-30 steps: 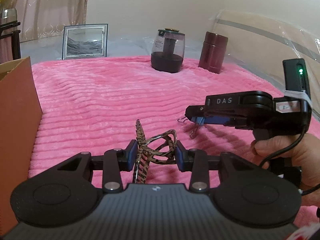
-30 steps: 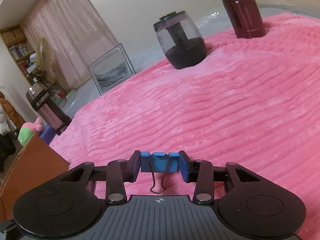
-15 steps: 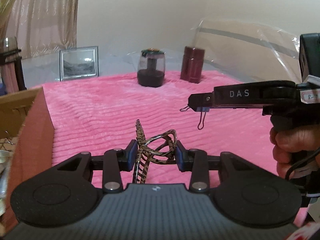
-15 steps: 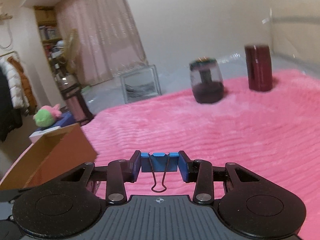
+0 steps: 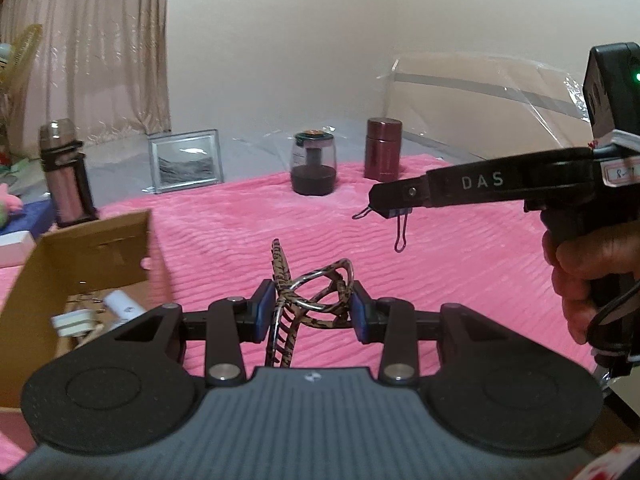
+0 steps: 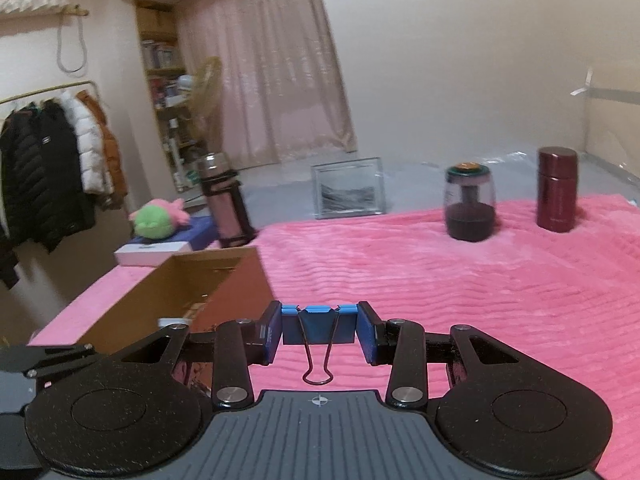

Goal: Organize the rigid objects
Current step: 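Carry the hair clip and binder clip with both tools over the box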

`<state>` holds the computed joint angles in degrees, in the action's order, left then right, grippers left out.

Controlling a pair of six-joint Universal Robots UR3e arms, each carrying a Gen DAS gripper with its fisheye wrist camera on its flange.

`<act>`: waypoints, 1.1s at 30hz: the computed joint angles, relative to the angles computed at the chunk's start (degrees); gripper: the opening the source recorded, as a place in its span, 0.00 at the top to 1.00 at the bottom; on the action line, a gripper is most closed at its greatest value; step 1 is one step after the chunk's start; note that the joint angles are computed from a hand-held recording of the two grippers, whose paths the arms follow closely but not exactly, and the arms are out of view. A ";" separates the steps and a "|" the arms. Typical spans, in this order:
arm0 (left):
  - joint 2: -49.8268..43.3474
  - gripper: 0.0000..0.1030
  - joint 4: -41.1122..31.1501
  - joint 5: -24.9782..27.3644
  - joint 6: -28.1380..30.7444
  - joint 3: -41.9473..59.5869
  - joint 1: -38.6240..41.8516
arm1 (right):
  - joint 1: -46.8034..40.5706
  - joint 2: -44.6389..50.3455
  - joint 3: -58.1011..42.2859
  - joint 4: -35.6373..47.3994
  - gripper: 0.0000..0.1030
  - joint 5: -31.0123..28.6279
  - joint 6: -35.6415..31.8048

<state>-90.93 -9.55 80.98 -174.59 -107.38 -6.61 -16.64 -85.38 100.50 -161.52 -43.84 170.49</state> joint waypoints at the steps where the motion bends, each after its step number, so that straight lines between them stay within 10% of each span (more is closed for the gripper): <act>1: 1.85 0.67 -0.55 -0.51 0.42 -1.13 1.08 | 0.82 -0.17 -0.29 0.19 0.65 -0.16 0.12; 20: 19.58 0.67 -28.47 -27.43 24.68 -3.07 42.20 | 22.38 16.41 -26.07 8.17 0.65 -6.97 -0.30; 33: 2.12 0.67 -31.85 -23.39 34.23 7.33 43.16 | 31.10 38.18 -55.54 24.22 0.65 -10.22 -8.40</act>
<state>-88.80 -41.39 57.59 -140.35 -100.05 36.56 14.46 -47.20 44.96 -137.30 -54.06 162.09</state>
